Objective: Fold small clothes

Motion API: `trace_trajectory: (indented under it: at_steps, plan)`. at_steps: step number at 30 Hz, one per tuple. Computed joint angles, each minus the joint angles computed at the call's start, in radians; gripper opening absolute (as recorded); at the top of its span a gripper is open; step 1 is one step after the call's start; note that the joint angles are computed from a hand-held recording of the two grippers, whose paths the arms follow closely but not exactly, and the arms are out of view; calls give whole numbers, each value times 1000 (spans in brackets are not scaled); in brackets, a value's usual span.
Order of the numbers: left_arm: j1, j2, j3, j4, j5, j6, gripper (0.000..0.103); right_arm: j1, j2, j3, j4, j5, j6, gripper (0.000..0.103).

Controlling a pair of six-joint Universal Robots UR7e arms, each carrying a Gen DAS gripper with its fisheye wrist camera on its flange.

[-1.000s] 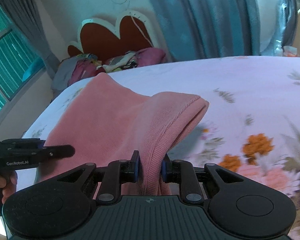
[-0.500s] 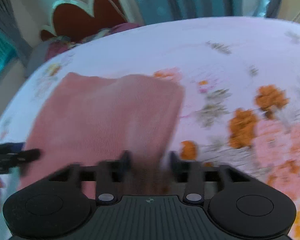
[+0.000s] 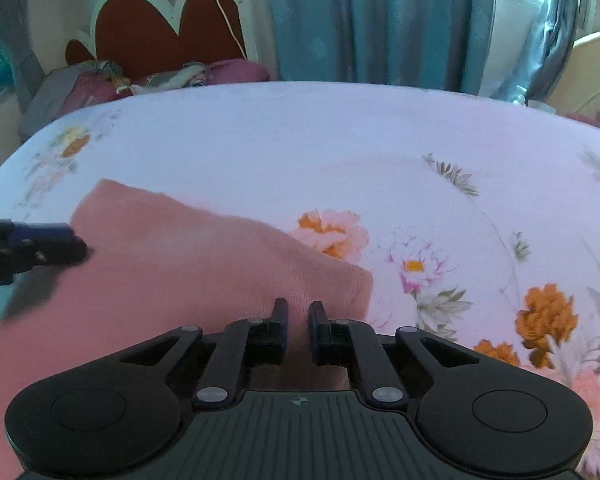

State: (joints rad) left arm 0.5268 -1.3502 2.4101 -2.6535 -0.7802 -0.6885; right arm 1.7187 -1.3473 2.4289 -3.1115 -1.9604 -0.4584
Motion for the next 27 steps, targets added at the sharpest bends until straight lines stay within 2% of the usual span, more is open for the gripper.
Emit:
trace_trajectory:
  at_steps: [2, 5, 7, 9, 12, 15, 18, 23, 27]
  plan:
    - [-4, -8, 15, -28, -2, 4, 41, -5, -7, -15, 39, -8, 20, 8]
    - [-56, -41, 31, 38, 39, -32, 38, -4, -18, -15, 54, -15, -1, 5]
    - [-125, -82, 45, 133, 85, -87, 38, 10, -55, 1, 47, -13, -15, 5]
    - [-191, -123, 54, 232, 109, -164, 38, 19, -133, 45, 59, 45, -54, 5]
    - [-271, -158, 55, 392, 130, -294, 38, 30, -221, 97, 104, 78, -96, 5]
    - [-298, -154, 50, 467, 110, -365, 36, 40, -261, 129, 147, 61, -120, 5]
    - [-298, -141, 49, 515, 101, -394, 37, 51, -203, 144, 76, -40, -160, 5]
    - [-328, -143, 31, 602, 90, -477, 35, 42, -228, 144, 94, -36, -121, 5]
    - [-415, -146, 18, 696, 66, -564, 35, 58, -358, 165, 210, 12, -136, 5]
